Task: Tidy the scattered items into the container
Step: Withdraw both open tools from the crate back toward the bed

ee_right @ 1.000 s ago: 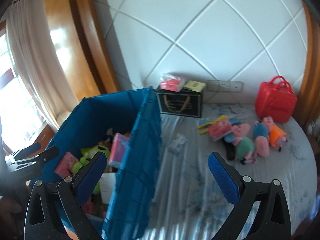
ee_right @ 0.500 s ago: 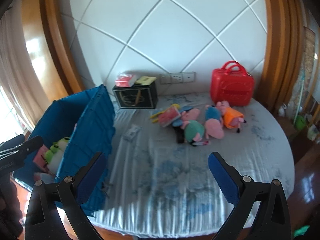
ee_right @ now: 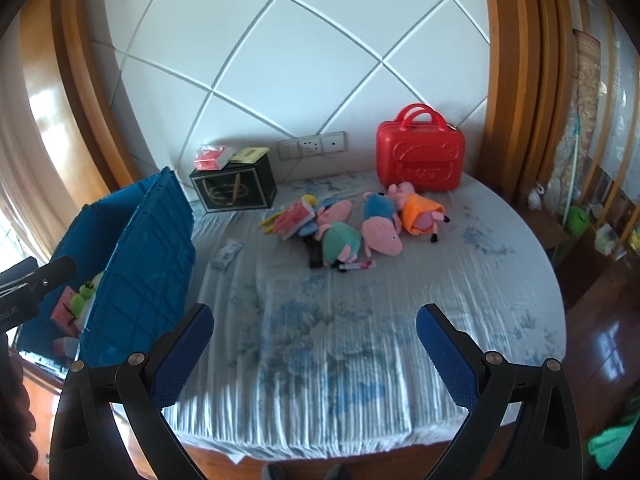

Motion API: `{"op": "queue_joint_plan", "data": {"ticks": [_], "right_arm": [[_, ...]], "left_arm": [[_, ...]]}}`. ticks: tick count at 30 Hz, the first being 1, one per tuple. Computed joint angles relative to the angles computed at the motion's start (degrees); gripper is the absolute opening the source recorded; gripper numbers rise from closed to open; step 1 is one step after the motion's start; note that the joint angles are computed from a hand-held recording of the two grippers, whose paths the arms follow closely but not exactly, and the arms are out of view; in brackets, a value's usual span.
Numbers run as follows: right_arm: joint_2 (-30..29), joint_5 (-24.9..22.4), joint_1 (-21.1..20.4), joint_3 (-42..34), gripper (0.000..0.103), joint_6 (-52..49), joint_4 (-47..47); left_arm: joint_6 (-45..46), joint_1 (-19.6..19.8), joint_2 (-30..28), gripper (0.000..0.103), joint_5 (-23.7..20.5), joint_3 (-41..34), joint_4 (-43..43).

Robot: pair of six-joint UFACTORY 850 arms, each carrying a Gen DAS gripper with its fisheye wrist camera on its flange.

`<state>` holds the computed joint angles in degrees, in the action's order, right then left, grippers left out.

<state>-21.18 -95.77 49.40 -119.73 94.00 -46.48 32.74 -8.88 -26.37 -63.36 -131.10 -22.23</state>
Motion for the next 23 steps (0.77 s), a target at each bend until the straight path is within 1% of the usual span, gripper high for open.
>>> {"op": "queue_joint_plan", "data": {"ticks": [3, 7, 11, 16, 23], "right_arm": [[0.1, -0.2, 0.1, 0.0, 0.103, 0.1, 0.1], [-0.1, -0.4, 0.1, -0.1, 0.103, -0.4, 0.0], [0.0, -0.2, 0.0, 0.0, 0.103, -0.7, 0.0], [-0.9, -0.6, 0.2, -1.4, 0.103, -1.4, -0.1], [-2.2, -1.5, 0.7, -3.4, 0.103, -1.9, -0.4]], "left_arm": [[-0.2, -0.1, -0.6, 0.103, -1.0, -1.0, 0.1], [-1.8, -0.3, -0.4, 0.103, -0.5, -0.7, 1.4], [-2.4, -0.1, -1.3, 0.103, -1.7, -2.0, 1.8], [-1.8, 0.2, 0.3, 0.103, 0.6, 0.4, 1.7], [-0.6, 0.8, 0.9, 0.103, 0.6, 1.0, 0.2]]}}
